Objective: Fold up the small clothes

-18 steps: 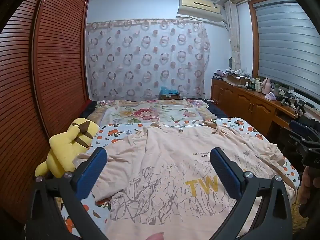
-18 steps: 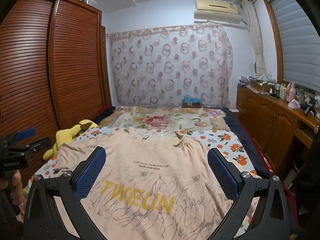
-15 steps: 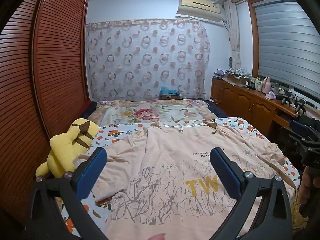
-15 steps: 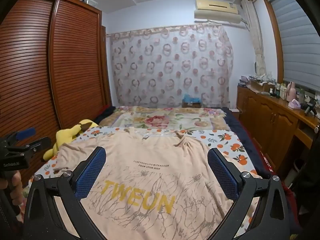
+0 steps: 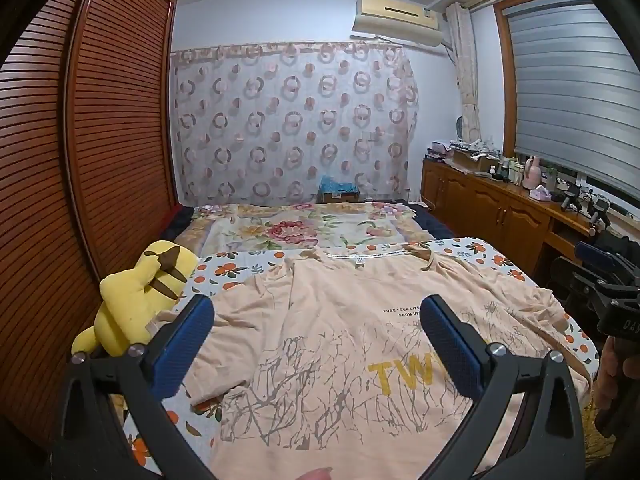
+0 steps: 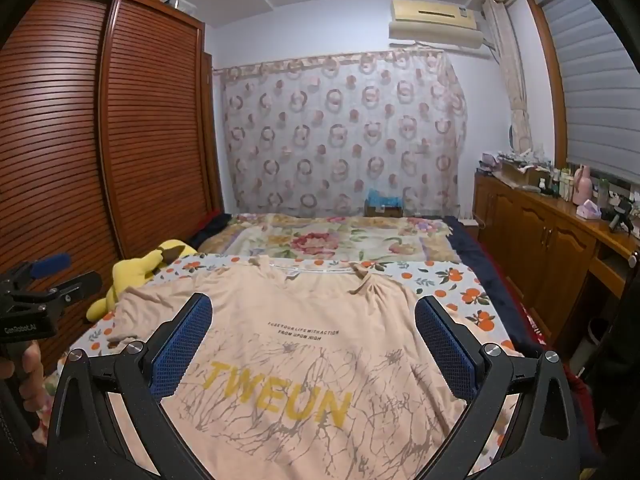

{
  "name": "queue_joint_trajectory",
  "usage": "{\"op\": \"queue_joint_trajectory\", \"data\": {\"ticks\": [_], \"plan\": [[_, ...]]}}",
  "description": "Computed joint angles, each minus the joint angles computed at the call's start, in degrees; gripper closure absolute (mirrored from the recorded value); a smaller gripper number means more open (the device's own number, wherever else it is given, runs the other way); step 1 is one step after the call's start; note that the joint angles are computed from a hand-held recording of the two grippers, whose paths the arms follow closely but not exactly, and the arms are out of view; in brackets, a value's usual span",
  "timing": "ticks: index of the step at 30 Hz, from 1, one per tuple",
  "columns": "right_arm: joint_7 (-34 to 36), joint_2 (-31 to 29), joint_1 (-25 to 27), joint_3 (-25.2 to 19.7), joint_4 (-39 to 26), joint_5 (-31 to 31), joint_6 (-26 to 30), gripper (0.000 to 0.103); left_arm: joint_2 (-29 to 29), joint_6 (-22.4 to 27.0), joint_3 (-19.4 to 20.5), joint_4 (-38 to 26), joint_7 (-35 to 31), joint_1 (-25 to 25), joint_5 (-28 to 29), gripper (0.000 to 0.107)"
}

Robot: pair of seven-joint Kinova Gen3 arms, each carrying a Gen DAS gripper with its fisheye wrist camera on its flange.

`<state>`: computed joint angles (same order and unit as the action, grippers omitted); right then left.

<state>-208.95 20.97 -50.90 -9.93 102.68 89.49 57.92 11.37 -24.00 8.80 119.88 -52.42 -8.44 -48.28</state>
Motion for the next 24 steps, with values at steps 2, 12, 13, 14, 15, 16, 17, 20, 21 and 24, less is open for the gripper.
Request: {"op": "queue_joint_trajectory", "data": {"ticks": [2,12,13,14,15,16,17,20,21,24], "plan": [[-0.02,-0.01,-0.05,-0.01,0.01,-0.01,0.1,0.0,0.07,-0.22,-0.12,0.11,-0.48,0.13,0.33,0.004],[0.07,0.04,-0.14,0.0,-0.1,-0.08,0.27,0.0,-0.51,0.55,0.01,0.15,-1.05,0.69,1.39,0.004],[0.11,0.06,-0.13,0.0,-0.12,-0.06,0.23,0.0,-0.45,0.37,0.0,0.19,-1.1,0.64,1.33,0.004],[0.14,0.09,-0.17,0.02,-0.14,-0.06,0.32,0.0,-0.29,0.11,-0.21,0.27,-1.61,0.77,1.79,0.004],[0.14,0.09,-0.17,0.02,-0.14,-0.06,0.32,0.0,-0.35,0.21,-0.18,0.26,-1.67,0.79,1.85,0.004],[0.12,0.06,-0.15,0.02,-0.11,-0.03,0.23,0.0,-0.39,0.33,-0.11,0.23,-1.59,0.77,1.78,0.004],[0.09,0.09,-0.17,0.03,-0.12,-0.01,0.3,0.0,-0.42,0.22,-0.02,0.26,-1.32,0.57,1.5,0.004],[0.06,0.07,-0.14,0.02,-0.09,0.01,0.24,0.0,-0.4,0.23,-0.01,0.28,-1.28,0.6,1.58,0.004],[0.07,0.04,-0.12,0.02,-0.07,0.0,0.2,0.0,-0.44,0.27,-0.04,0.3,-1.38,0.67,1.69,0.004],[0.06,0.07,-0.1,0.0,-0.09,0.02,0.2,0.0,-0.42,0.24,-0.06,0.36,-1.67,0.72,1.85,0.004]]}}
